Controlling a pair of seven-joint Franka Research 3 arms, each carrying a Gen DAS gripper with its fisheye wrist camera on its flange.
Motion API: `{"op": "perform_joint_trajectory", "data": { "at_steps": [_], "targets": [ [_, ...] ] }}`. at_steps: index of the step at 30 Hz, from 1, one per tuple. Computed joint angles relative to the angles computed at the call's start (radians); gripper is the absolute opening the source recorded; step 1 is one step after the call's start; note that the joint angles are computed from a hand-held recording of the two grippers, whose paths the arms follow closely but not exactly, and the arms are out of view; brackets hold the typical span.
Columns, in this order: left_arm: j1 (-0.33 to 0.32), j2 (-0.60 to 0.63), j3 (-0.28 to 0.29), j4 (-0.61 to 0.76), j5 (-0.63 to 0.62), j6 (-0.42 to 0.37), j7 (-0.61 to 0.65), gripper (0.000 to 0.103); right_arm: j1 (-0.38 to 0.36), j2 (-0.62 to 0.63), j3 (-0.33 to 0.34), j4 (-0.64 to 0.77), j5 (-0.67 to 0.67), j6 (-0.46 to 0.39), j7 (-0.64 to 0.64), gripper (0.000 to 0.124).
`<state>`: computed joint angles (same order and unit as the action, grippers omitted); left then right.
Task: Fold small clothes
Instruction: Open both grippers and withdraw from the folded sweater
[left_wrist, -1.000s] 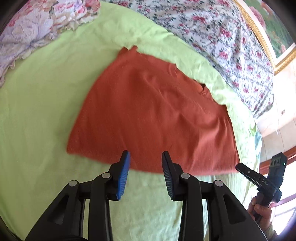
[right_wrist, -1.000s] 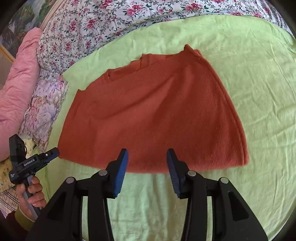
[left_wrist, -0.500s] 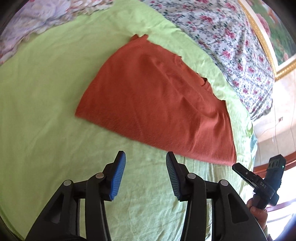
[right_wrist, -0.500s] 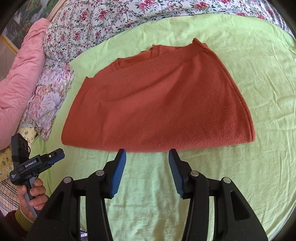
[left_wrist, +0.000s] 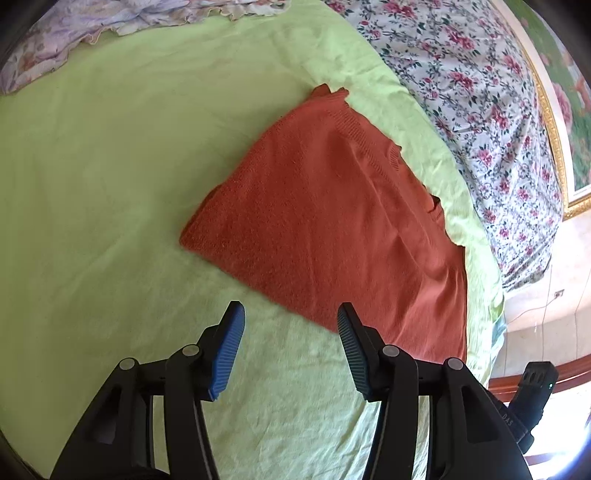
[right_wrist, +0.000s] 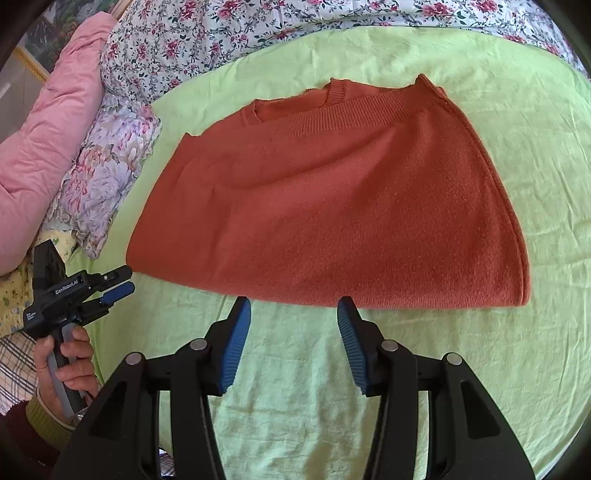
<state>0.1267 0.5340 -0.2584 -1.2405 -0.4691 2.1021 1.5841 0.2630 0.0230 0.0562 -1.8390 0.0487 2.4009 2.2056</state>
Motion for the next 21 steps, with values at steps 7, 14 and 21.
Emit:
{"op": "perform_joint_trajectory", "data": {
  "at_steps": [7, 14, 21],
  "targets": [
    [-0.026, 0.052, 0.014, 0.059, 0.048, -0.010, -0.093, 0.068, -0.009, -0.001, -0.006, -0.007, 0.011, -0.009, -0.011, 0.050],
    [-0.029, 0.126, 0.004, 0.114, 0.044, 0.065, -0.223, 0.074, -0.012, 0.001, -0.007, -0.005, 0.023, -0.017, -0.027, 0.050],
    [-0.059, 0.207, -0.004, 0.214, 0.109, 0.148, -0.295, 0.031, -0.022, 0.001, -0.013, -0.009, 0.059, -0.001, -0.056, 0.051]
  ]
}}
